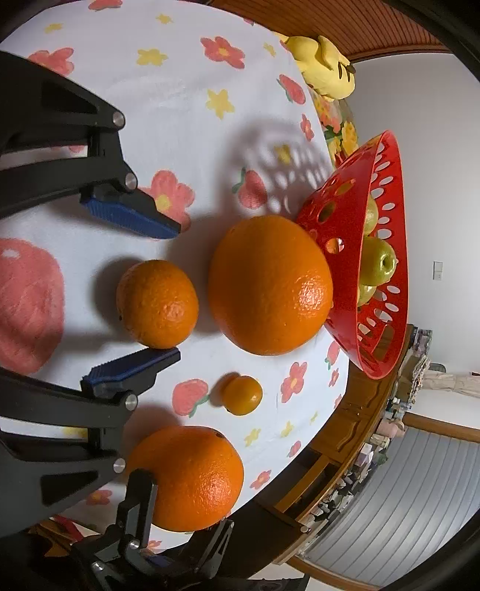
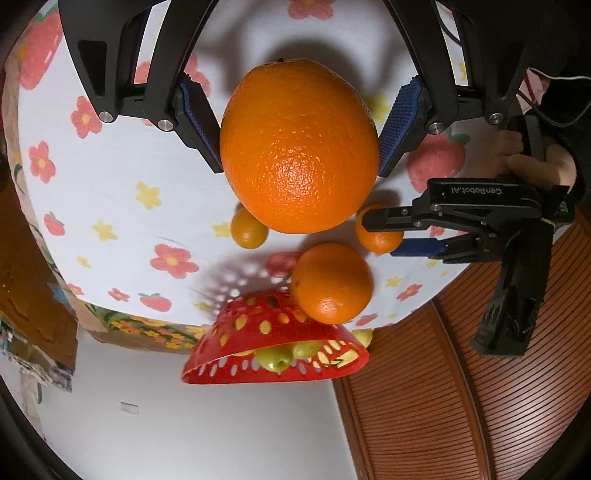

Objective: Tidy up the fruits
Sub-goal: 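Close the right gripper on the large orange while the left gripper grasps a mandarin, then carry the orange and mandarin over the red basket and release both inside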

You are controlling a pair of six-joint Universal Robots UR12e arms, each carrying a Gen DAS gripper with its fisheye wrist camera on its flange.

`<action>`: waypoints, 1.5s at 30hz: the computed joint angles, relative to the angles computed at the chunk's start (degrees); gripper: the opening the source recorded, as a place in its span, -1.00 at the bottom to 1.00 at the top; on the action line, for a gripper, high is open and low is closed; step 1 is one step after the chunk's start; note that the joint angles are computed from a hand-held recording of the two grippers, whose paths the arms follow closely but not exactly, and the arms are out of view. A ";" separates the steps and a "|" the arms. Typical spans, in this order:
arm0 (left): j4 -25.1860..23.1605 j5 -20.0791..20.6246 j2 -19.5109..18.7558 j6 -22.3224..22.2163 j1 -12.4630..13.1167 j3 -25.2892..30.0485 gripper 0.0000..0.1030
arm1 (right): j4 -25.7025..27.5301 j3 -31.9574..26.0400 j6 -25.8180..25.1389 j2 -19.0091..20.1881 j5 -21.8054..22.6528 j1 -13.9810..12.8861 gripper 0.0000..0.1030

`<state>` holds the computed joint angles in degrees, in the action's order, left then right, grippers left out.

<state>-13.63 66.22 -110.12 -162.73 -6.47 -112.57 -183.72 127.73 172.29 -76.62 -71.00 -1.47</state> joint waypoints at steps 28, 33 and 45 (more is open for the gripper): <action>5.63 -4.85 3.57 -1.51 1.36 -1.45 -0.14 | -1.31 0.18 -0.31 -0.99 0.40 -0.79 0.59; 7.13 -5.32 3.68 -2.34 1.60 0.15 -0.14 | -1.65 -0.91 -1.21 -1.93 -0.32 -0.86 0.59; 5.98 -4.49 -0.43 -3.60 1.18 7.87 -0.14 | 0.78 -8.54 -3.77 -0.18 0.28 -1.18 0.59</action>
<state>-7.66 61.72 -110.56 -166.33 -5.30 -104.70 -182.94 119.18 168.52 -76.81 -70.73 -2.65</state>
